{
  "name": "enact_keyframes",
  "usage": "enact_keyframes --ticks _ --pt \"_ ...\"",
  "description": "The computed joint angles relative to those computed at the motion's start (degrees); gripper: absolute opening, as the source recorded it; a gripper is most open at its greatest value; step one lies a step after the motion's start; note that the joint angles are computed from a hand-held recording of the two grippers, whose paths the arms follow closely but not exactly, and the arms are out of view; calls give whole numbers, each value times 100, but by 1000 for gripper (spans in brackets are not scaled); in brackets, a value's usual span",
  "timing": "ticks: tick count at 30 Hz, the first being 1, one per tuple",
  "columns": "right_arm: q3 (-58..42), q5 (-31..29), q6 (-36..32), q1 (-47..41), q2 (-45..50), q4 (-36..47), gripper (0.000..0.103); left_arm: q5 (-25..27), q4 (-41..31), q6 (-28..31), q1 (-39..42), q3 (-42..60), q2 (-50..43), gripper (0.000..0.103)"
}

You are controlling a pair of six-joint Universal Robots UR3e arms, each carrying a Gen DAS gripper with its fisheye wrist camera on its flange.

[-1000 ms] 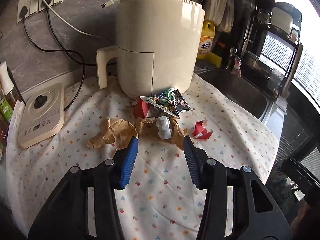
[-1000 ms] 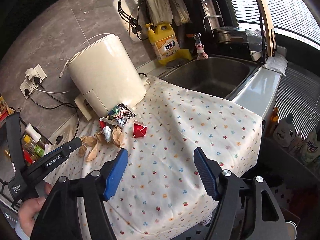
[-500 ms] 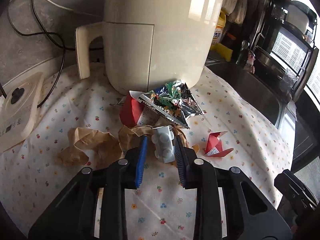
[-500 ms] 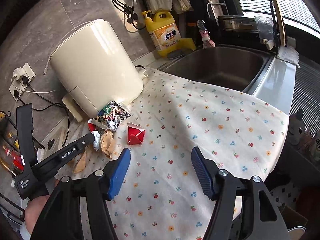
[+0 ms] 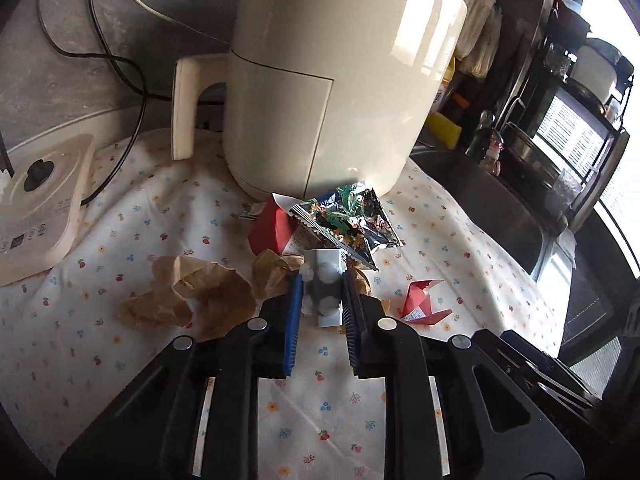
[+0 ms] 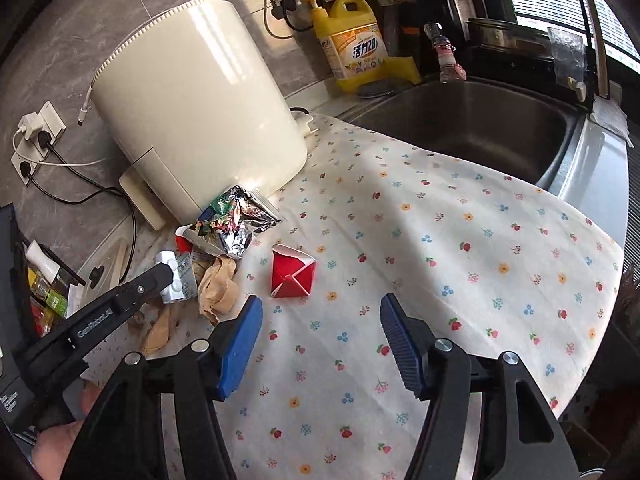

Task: Collect trash
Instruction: 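Grasp the white blister pack with the left tool while the right tool grasps the red-white box, then carry the blister pack and red-white box over the bucket and open both tools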

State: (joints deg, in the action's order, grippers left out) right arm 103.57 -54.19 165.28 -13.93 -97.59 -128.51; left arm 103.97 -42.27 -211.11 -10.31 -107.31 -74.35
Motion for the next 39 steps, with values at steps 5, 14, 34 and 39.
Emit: enact_keyframes --ticks 5,14,34,39 --pt "-299 -152 227 361 464 -257 59 110 -132 2 269 -235 399 20" --pt "-863 -600 439 940 1197 -298 24 64 -441 52 977 -628 1122 20" --pt "486 421 -1241 -1198 -1700 1807 15 1195 -696 -752 -1002 356 184 20" --pt "200 981 -2929 -2795 -2771 4205 15 1570 -985 -1111 -1840 906 -240 20"
